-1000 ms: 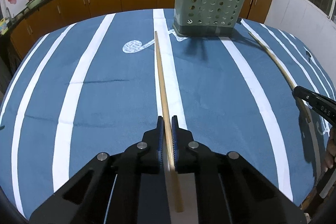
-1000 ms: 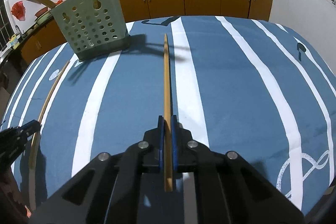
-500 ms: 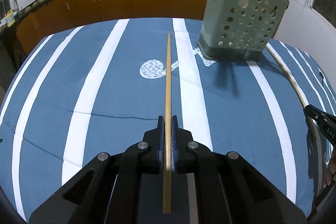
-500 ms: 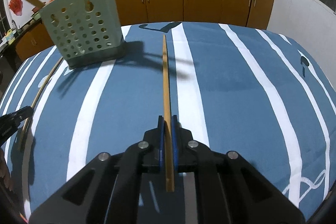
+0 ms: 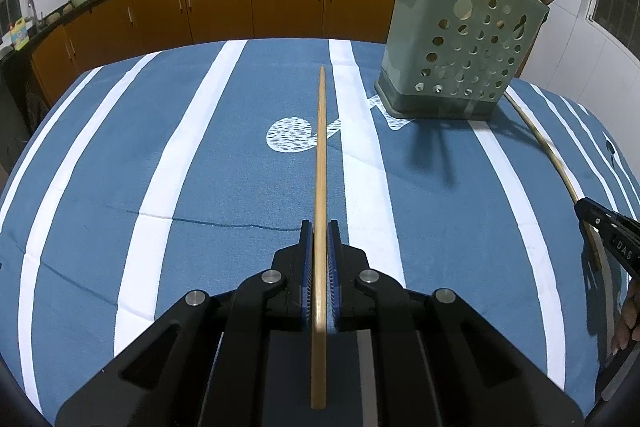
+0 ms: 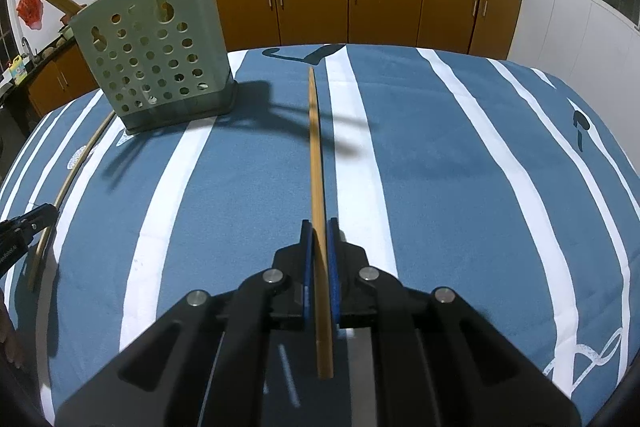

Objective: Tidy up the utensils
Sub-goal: 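Lift the held chopsticks off the cloth with both tools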

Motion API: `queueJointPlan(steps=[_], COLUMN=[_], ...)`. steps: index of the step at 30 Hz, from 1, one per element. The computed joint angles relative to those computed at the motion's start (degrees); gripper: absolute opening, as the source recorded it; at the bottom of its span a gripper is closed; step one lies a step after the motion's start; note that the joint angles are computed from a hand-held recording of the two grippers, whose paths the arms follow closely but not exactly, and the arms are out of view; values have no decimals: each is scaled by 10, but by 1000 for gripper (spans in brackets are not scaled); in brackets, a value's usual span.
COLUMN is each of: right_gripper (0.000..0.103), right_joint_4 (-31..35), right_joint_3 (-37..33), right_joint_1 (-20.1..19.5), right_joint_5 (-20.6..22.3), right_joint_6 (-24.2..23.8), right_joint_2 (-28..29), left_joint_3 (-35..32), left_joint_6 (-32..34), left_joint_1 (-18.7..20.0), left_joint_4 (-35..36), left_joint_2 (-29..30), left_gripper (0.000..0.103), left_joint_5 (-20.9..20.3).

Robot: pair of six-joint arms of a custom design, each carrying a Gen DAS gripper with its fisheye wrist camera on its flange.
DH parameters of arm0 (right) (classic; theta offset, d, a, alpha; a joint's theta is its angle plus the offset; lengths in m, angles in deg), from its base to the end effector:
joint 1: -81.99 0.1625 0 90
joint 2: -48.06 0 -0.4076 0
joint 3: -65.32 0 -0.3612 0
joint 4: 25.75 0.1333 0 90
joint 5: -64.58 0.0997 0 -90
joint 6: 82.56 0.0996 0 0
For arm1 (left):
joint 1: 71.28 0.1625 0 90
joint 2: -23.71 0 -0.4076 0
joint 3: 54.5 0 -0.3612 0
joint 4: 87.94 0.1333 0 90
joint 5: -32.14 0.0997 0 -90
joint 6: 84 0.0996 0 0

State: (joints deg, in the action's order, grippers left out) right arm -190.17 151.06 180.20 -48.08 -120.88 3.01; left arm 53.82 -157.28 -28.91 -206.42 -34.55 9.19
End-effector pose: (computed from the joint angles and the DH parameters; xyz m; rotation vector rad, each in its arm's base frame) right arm 0.1933 -0.6751 0.1944 0.8641 -2.4016 0.6132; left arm -0.2360 -0.5199 0.1594 -0.2045 2.0748 -0.9978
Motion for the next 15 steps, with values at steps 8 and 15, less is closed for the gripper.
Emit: queueJointPlan(steps=[8,15], right_gripper=[10,10], right_joint_4=[2,2], right_joint_3=[0,0], right_joint_1=[0,0], right_joint_5=[3,2], right_joint_6=[4,4], right_joint_2=[-1,0], left_joint_3=[2,2], left_joint_6=[4,4], left_joint_1=[0,0], left_joint_4=[-10,-10], left_joint_2=[0,-1], left_gripper=[9,9], left_joint_5=[-1,-1])
